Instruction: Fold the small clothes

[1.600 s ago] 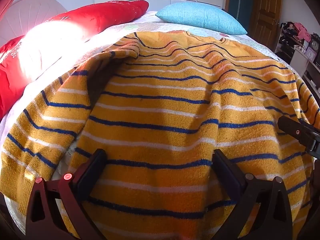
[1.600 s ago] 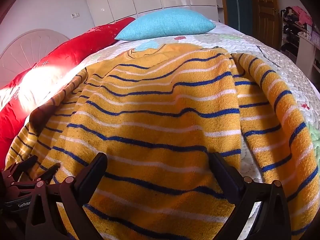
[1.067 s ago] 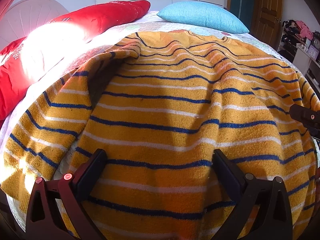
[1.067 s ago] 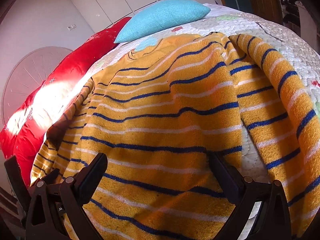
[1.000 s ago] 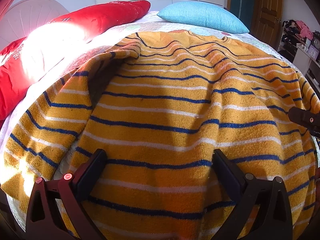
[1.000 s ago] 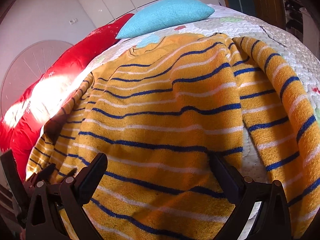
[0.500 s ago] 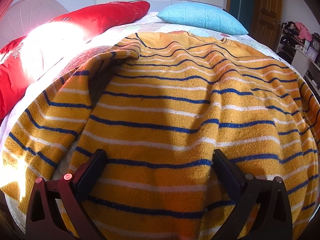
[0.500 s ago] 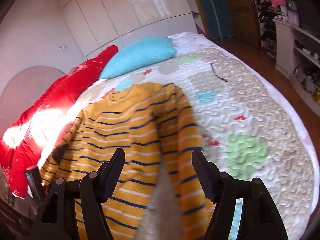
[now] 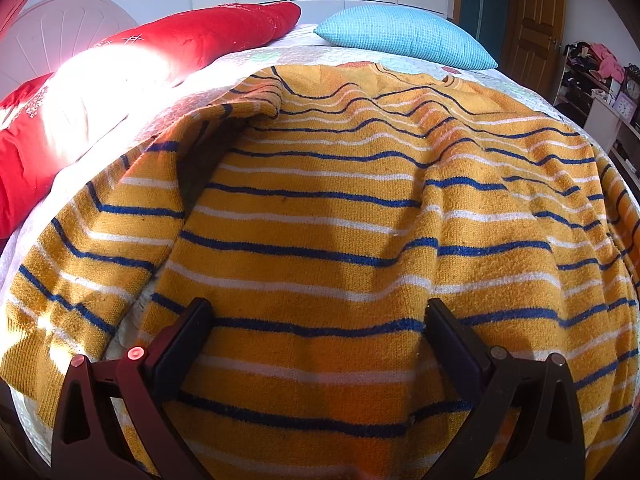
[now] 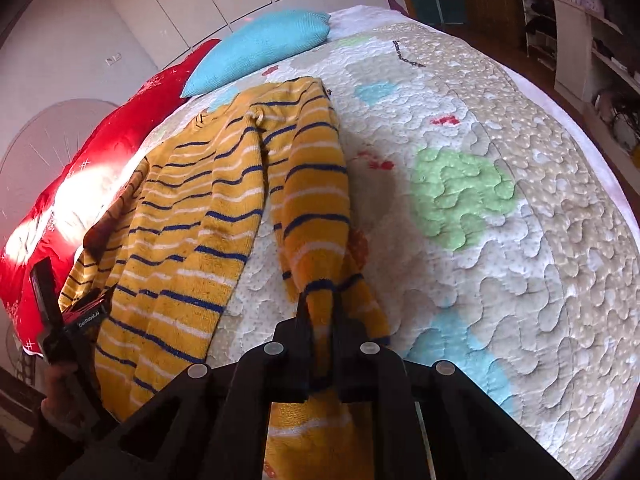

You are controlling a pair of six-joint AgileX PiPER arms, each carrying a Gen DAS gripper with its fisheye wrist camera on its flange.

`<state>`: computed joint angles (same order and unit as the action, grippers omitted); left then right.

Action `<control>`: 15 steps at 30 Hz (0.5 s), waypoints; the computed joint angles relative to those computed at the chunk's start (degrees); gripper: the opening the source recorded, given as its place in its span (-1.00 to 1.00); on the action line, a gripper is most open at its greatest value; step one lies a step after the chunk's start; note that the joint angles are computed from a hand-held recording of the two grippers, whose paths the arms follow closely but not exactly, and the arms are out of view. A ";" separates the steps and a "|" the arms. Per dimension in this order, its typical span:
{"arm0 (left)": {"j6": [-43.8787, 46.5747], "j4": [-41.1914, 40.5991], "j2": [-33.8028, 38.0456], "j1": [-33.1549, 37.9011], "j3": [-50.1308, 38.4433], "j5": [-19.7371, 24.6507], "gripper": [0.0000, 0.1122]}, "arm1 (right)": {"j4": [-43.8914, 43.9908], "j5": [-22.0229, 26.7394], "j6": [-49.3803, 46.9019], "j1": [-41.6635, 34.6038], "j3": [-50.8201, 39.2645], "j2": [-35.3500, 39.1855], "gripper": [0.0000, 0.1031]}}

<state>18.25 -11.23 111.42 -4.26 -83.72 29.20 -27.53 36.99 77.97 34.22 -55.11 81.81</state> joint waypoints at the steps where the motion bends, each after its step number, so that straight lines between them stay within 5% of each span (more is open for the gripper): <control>1: 0.02 -0.02 -0.02 0.01 0.03 -0.01 0.84 | -1.93 3.38 1.12 -0.08 -0.90 -0.57 -0.84; 7: 0.09 -0.08 0.01 0.03 -0.02 -0.02 0.84 | -16.62 30.25 10.94 -4.21 -6.04 -2.06 -0.64; 9: 0.06 -0.03 0.02 0.01 -0.04 0.00 0.84 | -14.43 29.07 10.93 -7.16 -5.63 -4.56 -0.46; 12: 0.07 -0.08 0.02 0.00 -0.05 0.03 0.84 | -15.76 25.33 16.39 -4.22 -3.21 -8.05 0.12; 15: 2.88 -3.02 0.09 0.76 -0.65 1.21 0.84 | -15.45 25.72 16.77 0.63 -6.07 -4.67 0.13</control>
